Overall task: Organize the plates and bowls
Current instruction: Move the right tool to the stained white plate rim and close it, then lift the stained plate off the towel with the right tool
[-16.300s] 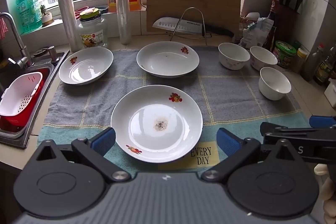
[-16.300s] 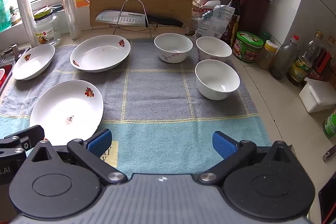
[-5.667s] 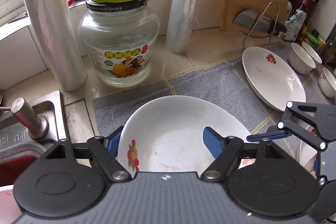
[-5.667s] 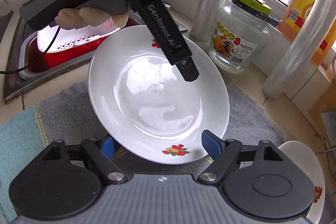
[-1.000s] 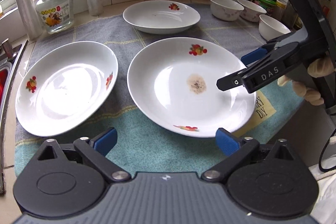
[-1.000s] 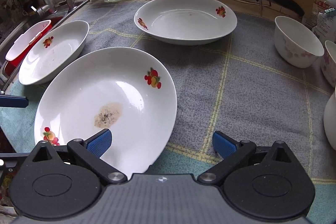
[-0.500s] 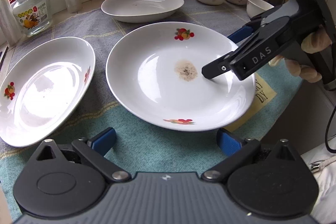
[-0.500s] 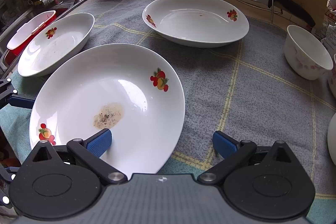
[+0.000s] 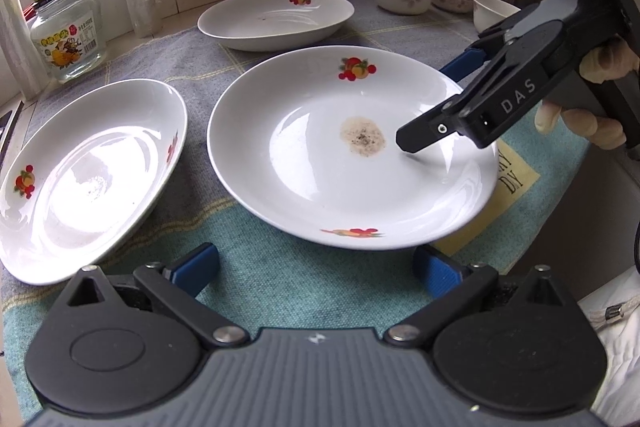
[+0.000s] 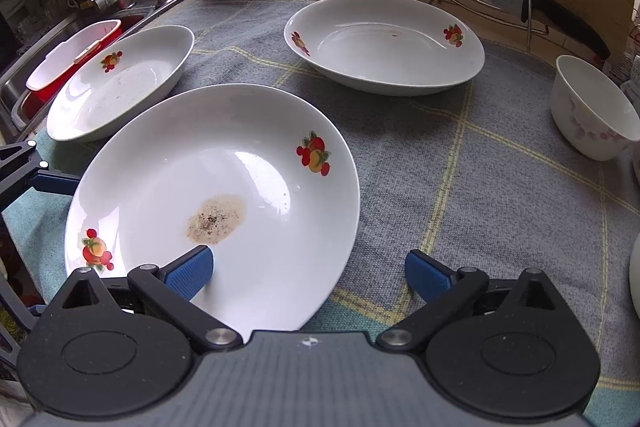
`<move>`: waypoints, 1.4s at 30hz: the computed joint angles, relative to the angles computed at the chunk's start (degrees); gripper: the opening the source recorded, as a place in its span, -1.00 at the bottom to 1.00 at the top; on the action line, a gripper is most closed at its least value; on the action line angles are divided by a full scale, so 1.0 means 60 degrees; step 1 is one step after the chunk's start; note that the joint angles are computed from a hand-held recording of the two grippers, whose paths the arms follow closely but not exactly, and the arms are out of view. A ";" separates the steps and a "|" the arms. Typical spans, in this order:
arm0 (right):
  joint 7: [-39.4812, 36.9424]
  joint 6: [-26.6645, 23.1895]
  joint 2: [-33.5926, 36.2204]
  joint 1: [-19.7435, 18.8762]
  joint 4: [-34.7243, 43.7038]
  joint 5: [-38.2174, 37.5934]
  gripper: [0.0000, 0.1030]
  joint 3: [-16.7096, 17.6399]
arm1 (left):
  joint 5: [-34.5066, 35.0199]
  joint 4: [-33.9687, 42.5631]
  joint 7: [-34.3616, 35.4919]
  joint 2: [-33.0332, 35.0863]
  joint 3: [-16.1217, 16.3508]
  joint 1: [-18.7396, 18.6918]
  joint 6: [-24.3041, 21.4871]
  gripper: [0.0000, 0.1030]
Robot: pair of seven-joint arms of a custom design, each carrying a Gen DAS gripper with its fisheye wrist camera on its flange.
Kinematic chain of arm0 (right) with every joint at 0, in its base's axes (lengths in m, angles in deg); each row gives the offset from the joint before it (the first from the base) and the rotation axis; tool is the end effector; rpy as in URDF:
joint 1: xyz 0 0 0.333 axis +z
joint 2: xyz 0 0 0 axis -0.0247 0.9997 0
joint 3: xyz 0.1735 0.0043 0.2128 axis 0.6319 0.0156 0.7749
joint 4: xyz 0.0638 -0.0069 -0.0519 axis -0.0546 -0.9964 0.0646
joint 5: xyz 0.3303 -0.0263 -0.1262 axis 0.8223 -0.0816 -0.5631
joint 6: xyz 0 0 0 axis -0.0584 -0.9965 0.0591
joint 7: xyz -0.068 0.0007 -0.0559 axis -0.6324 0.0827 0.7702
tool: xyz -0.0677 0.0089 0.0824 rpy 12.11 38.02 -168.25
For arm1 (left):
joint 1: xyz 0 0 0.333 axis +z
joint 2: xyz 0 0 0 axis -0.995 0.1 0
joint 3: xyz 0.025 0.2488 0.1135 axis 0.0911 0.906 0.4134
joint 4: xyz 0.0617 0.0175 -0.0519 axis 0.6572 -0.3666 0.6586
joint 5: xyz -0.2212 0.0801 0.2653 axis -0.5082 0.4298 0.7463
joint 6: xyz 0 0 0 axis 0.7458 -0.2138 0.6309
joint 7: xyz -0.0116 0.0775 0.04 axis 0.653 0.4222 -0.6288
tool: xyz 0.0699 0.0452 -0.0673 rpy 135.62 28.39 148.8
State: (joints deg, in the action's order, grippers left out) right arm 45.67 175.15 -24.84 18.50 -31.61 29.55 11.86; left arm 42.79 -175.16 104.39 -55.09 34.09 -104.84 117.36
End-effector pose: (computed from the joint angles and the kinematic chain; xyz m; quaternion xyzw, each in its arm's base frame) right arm 0.5373 0.2339 0.3552 -0.8497 0.4471 -0.0703 0.2706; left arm 0.4281 -0.3363 0.3392 -0.5265 0.7865 -0.2643 0.1852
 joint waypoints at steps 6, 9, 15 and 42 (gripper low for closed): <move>-0.0798 -0.1271 0.0532 -0.0346 0.1101 0.0714 1.00 0.0189 | 0.0304 0.0069 -0.0138 0.0079 0.0090 0.0002 0.0168 1.00; -0.1107 -0.1773 0.0817 -0.0420 0.1621 0.0738 0.99 0.0207 | 0.0266 0.0089 0.0004 0.0112 0.0076 0.0040 0.0222 0.99; -0.1565 -0.2656 0.1278 -0.0530 0.2516 0.0777 0.78 0.0187 | -0.0039 0.0201 0.0500 0.0209 0.0023 0.0082 0.0202 0.98; -0.1680 -0.4788 0.2329 -0.1229 0.4383 0.1534 0.22 0.0178 | -0.1550 0.0462 0.2997 0.0429 -0.0258 0.0222 0.0086 0.92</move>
